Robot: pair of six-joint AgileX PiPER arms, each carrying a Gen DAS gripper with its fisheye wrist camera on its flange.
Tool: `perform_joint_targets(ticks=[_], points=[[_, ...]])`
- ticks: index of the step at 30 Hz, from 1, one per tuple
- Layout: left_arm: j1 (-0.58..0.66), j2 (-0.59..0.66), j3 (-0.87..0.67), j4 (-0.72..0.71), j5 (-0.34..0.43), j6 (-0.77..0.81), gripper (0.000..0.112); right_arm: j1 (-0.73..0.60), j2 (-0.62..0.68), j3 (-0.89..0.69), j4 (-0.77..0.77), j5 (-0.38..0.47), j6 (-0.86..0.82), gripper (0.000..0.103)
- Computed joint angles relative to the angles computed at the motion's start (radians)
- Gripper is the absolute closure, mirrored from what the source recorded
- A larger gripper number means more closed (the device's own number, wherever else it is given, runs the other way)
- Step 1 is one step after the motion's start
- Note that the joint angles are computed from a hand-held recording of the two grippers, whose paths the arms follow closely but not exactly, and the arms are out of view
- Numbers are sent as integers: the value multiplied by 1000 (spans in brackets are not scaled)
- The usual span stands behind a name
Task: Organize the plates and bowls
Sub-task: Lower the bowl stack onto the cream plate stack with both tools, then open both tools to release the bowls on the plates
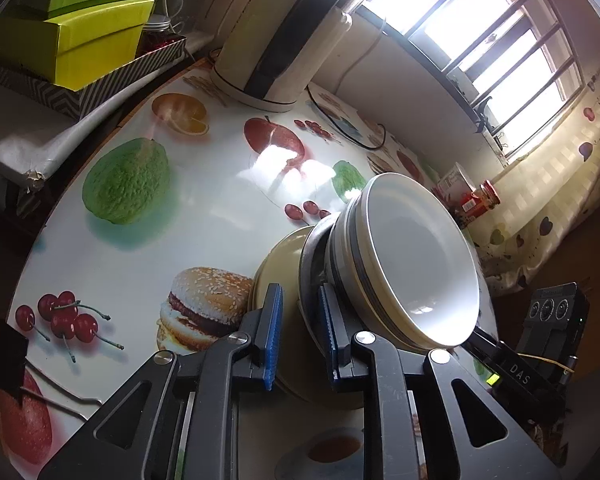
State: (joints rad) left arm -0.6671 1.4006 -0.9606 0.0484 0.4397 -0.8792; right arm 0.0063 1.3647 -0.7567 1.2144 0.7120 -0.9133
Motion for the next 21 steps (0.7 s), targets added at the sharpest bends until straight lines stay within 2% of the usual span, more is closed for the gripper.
perform_joint_targets(ticks=[4,7,10,13,16,18,21], points=[[-51,-20,-10,163,57,-140,80,-1,-24,9,-28,-17,16,72],[-64,-44,6,187,54,-179,78,13,-52,14,-71,-40,41,69],[-102,-63,10,273,77,-258,72,31,-83,25,-97,-58,60,65],[-132,-74,9,311,100,-293,71,44,-113,33,-126,-68,87,59],[-161,-88,15,361,115,-359,71,63,-148,43,-164,-87,117,58],[-196,-91,14,419,150,-417,69,69,-166,50,-175,-89,132,58],[-278,-72,-10,530,258,-511,65,82,-202,65,-211,-103,167,56]])
